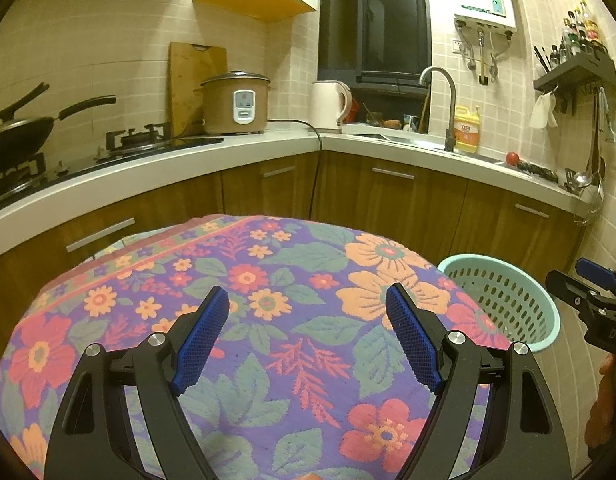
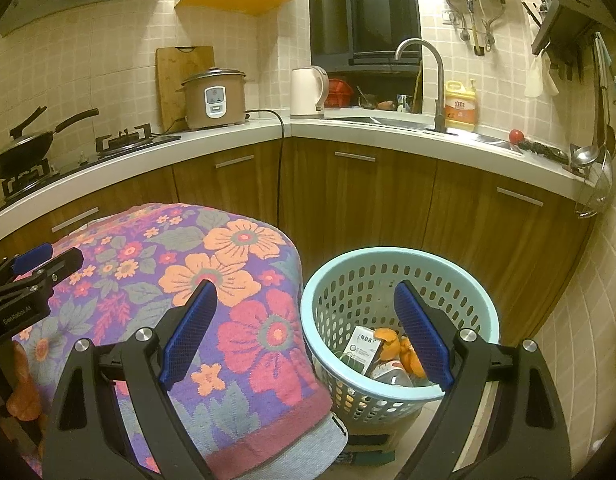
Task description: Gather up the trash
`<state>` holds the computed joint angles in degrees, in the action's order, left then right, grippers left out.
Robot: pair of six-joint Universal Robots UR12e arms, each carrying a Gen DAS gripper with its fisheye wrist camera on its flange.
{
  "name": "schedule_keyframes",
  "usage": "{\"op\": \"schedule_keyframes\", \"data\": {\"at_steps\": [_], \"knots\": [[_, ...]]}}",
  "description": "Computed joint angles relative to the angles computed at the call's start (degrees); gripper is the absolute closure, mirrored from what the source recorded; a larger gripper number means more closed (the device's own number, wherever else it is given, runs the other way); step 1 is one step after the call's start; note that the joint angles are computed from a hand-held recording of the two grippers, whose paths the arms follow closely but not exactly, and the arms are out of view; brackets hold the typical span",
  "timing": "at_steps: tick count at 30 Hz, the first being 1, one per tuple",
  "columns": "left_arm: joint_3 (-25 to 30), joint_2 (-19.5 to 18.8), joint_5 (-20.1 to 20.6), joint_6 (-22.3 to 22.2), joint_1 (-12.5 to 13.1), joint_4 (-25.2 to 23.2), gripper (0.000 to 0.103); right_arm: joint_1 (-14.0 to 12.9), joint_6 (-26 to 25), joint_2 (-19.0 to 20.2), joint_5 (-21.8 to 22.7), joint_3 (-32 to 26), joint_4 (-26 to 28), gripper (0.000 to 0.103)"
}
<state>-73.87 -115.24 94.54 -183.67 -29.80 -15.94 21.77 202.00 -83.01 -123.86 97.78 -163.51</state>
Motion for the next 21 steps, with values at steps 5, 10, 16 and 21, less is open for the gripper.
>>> {"op": "schedule_keyframes", "data": {"at_steps": [5, 10, 16, 21], "knots": [[-0.01, 0.06, -0.19, 0.02, 0.09, -0.15, 0.024, 0.23, -0.82, 0.21, -0.10, -0.17, -0.14, 0.017], [0.04, 0.07, -0.28, -0.20, 0.17, -0.32, 0.024, 0.34, -0.71, 0.21, -0.09, -0.20, 0.04, 0.017], [0.03, 0.05, -0.22, 0.16, 0.16, -0.27, 0.024, 0.26, -0.50, 0.17, -0.09, -0.19, 0.16, 0.017], [0.02, 0.07, -0.16, 0.08, 0.11, -0.31, 0.024, 0.18, -0.60, 0.15, 0.08, -0.16, 0.13, 0.017]]}}
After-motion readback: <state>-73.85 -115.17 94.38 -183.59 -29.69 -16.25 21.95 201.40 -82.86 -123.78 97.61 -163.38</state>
